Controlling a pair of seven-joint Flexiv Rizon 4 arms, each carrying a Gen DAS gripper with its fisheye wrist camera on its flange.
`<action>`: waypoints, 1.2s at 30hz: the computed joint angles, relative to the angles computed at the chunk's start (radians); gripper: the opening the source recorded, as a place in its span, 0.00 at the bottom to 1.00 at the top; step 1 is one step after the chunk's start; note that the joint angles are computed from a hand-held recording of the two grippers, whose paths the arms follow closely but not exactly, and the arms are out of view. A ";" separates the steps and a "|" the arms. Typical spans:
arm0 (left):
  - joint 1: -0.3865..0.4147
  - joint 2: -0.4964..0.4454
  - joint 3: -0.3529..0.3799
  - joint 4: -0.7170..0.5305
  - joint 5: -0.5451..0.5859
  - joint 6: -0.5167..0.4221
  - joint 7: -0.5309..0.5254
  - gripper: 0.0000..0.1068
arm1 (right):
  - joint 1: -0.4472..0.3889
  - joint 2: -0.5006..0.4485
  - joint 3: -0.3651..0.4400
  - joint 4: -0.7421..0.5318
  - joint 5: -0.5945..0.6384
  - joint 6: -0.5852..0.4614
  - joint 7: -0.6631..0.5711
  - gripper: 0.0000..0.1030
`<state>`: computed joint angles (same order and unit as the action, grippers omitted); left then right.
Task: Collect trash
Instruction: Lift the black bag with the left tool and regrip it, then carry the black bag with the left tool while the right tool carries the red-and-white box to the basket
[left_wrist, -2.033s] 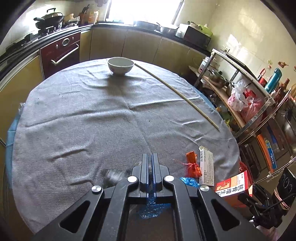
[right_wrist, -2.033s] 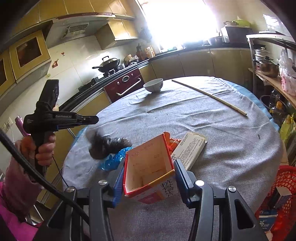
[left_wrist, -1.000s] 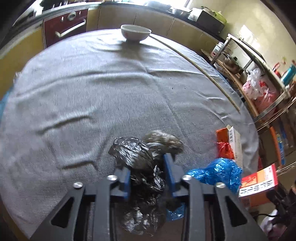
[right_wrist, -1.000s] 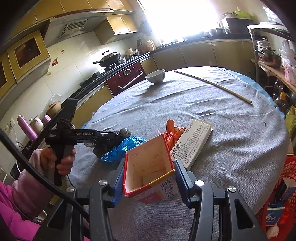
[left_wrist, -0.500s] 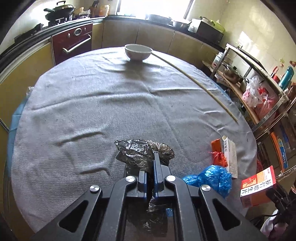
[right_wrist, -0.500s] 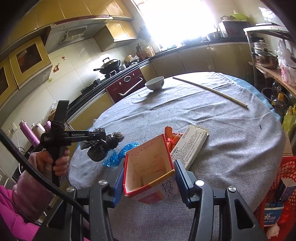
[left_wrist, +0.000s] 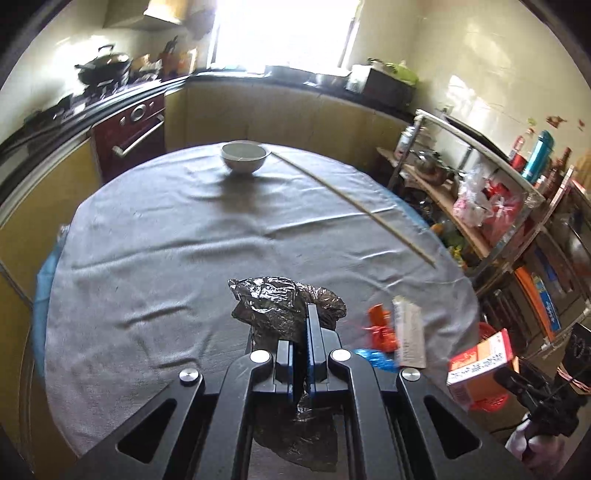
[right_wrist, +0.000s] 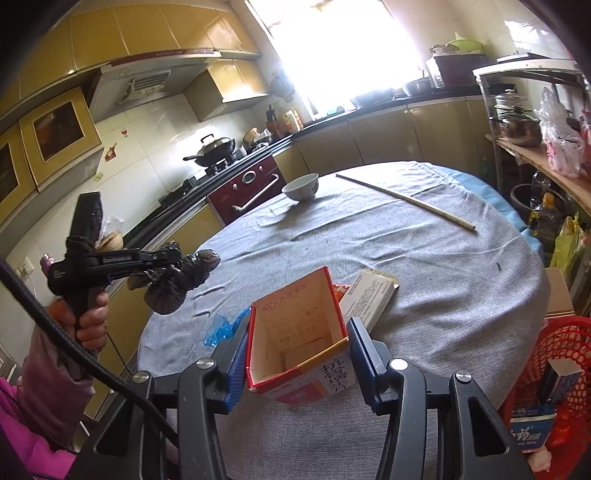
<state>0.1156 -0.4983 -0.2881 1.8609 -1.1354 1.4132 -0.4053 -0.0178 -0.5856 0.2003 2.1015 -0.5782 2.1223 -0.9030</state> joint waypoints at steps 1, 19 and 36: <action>-0.001 0.009 -0.010 0.004 -0.008 0.001 0.015 0.05 | 0.001 0.003 -0.005 0.004 0.007 0.005 -0.003 0.51; -0.140 0.018 0.008 -0.023 0.166 -0.047 -0.018 0.05 | -0.007 0.046 -0.076 0.080 0.157 0.121 -0.029 0.51; -0.226 -0.030 -0.031 -0.109 0.495 -0.129 -0.159 0.05 | -0.044 0.097 -0.161 0.189 0.358 0.245 -0.056 0.51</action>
<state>-0.1099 -0.5282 -0.3192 1.7523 -0.6402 1.2838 -0.5639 -0.0617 -0.4882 0.0392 2.2905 -0.2199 2.3675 -0.9587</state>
